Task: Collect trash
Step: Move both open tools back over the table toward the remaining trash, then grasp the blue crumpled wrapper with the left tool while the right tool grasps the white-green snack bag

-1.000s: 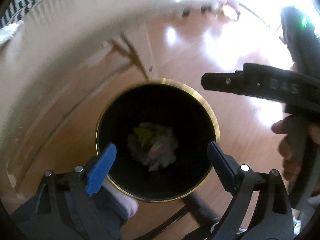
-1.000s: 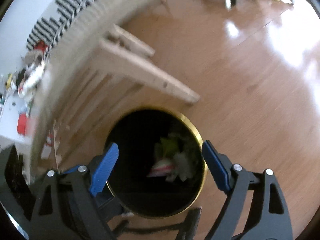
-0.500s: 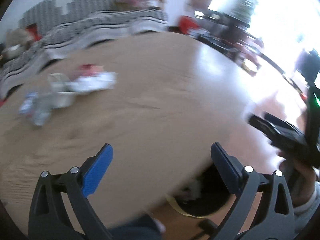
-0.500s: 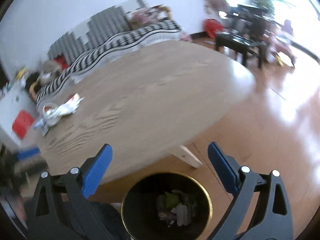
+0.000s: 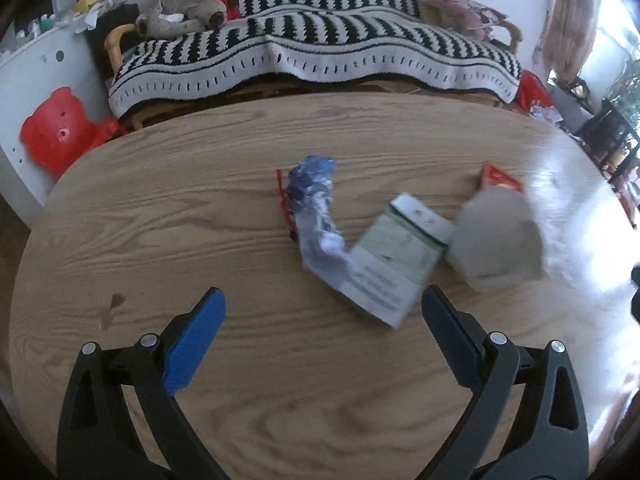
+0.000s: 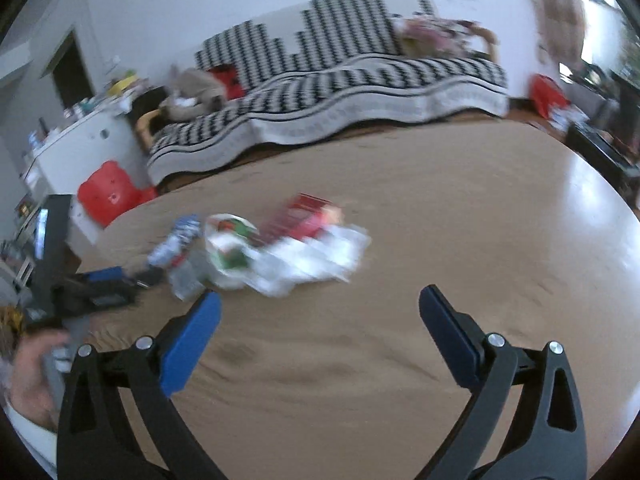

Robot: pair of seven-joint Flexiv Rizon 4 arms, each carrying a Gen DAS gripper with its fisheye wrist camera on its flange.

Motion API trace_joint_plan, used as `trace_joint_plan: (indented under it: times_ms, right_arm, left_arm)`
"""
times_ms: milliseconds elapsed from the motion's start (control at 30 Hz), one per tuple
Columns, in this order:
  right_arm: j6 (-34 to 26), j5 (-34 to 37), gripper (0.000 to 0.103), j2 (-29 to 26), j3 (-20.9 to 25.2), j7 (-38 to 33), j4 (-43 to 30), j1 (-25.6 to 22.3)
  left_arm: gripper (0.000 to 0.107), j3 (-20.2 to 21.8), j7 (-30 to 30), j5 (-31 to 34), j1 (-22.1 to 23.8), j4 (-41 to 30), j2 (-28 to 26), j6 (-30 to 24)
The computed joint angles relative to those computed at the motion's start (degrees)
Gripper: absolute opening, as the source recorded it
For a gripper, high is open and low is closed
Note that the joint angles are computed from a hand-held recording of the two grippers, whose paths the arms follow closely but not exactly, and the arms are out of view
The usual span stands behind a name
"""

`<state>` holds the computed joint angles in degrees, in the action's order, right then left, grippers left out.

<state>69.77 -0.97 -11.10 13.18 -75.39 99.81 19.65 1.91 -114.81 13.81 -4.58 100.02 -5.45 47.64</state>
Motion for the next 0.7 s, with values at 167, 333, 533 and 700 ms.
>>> trace_joint_plan:
  times_ms: [167, 333, 533, 700]
  right_arm:
    - [-3.84, -5.46, 0.093, -8.24, 0.04, -2.19, -9.71, 3.7]
    - [-5.34, -5.36, 0.084, -12.09, 0.22, -3.13, -14.31, 4.48]
    - [-7.82, -0.1, 0.059, -13.06, 2.71, -6.21, -16.29, 2.9]
    - [-11.34, 2.67, 0.027, -13.75, 3.89, -9.41, -18.1, 3.23]
  left_arm:
    - [0.095, 0.91, 3.0, -2.76, 1.71, -0.62, -2.61, 2.89]
    - [0.093, 1.43, 5.76, -4.58, 2.69, 0.21, -3.1, 5.51]
    - [0.087, 1.68, 7.66, -3.83, 2.29, -0.49, -4.17, 7.4]
    - [0.067, 1.74, 7.74, -2.91, 1.57, -1.89, -5.49, 7.68]
